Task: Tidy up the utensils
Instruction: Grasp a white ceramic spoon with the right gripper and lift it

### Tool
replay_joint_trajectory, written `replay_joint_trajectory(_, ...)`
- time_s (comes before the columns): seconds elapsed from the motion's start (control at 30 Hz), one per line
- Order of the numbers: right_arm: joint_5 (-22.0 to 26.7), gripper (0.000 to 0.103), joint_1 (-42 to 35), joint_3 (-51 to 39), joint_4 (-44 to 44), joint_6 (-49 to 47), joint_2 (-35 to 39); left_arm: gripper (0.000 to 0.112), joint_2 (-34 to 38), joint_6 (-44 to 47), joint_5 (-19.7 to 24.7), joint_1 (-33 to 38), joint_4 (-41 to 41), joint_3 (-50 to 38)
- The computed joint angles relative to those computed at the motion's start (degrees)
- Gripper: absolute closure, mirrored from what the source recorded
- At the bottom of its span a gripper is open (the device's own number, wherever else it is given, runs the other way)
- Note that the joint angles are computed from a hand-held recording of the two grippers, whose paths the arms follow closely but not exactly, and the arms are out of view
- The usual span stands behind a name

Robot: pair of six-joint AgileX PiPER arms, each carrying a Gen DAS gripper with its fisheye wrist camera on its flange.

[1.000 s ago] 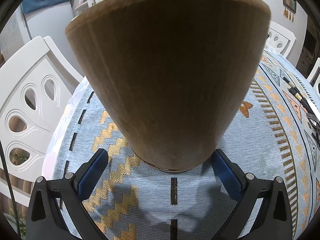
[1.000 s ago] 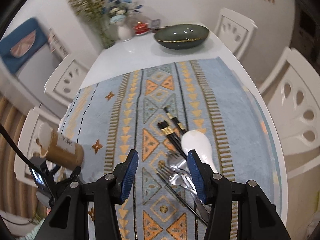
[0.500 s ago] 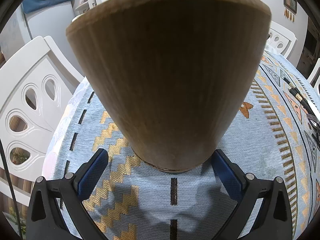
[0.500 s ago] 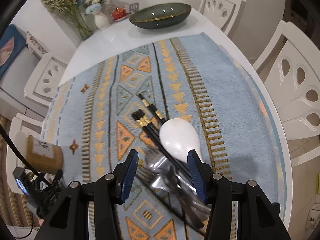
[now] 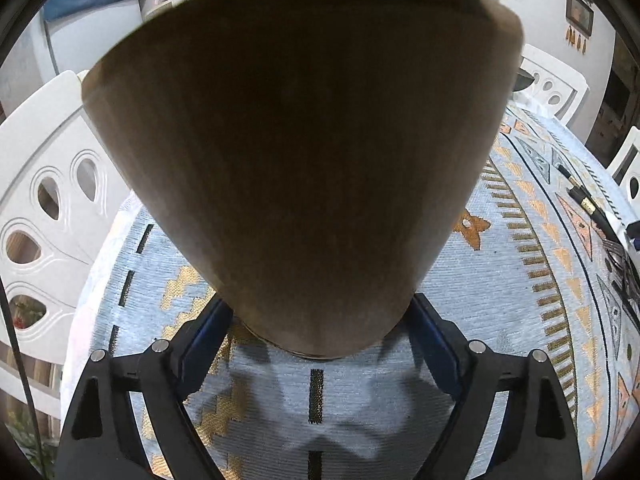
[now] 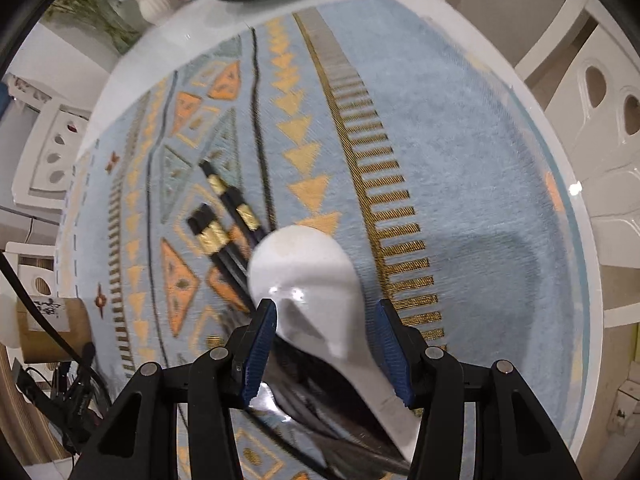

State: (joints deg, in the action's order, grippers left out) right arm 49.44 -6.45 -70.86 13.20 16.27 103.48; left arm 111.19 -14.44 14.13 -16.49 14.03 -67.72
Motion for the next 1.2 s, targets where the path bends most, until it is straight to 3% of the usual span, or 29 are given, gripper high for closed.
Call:
replay_joint_trajectory(0.2,-2.02,0.054,-2.7,1.66,6.25,-2.84,0.44,0.025,0.1,0.92,-0.44,0.27,-0.75,0.16)
replay_joint_trajectory(0.43,-3.99,0.059,-0.28,3.03,2.26,1.46,-1.36,0.024,0.06,1.28,-0.55,0.44,-0.99,0.3)
replay_joint_trajectory(0.53,-5.17,0.072,0.81,3.52,1.32,3.15,-2.75,0.024,0.11,1.3,-0.5,0.39,-1.09,0.21)
replay_joint_trajectory(0.6,-4.46,0.08,1.68,3.26,-0.82,4.92,-3.9,0.024,0.07,1.05,-0.47,0.31,-0.88,0.22)
replay_joint_trajectory(0.73,-2.82,0.086,4.32,1.85,-4.16,7.49,-4.65,0.024,0.12,1.28,-0.49,0.32,-1.11,0.2)
replay_joint_trajectory(1.2,6.21,0.086,9.79,-14.66,-6.3,4.95,5.8,0.024,0.04,5.58,-0.45,0.98,-5.48,0.28)
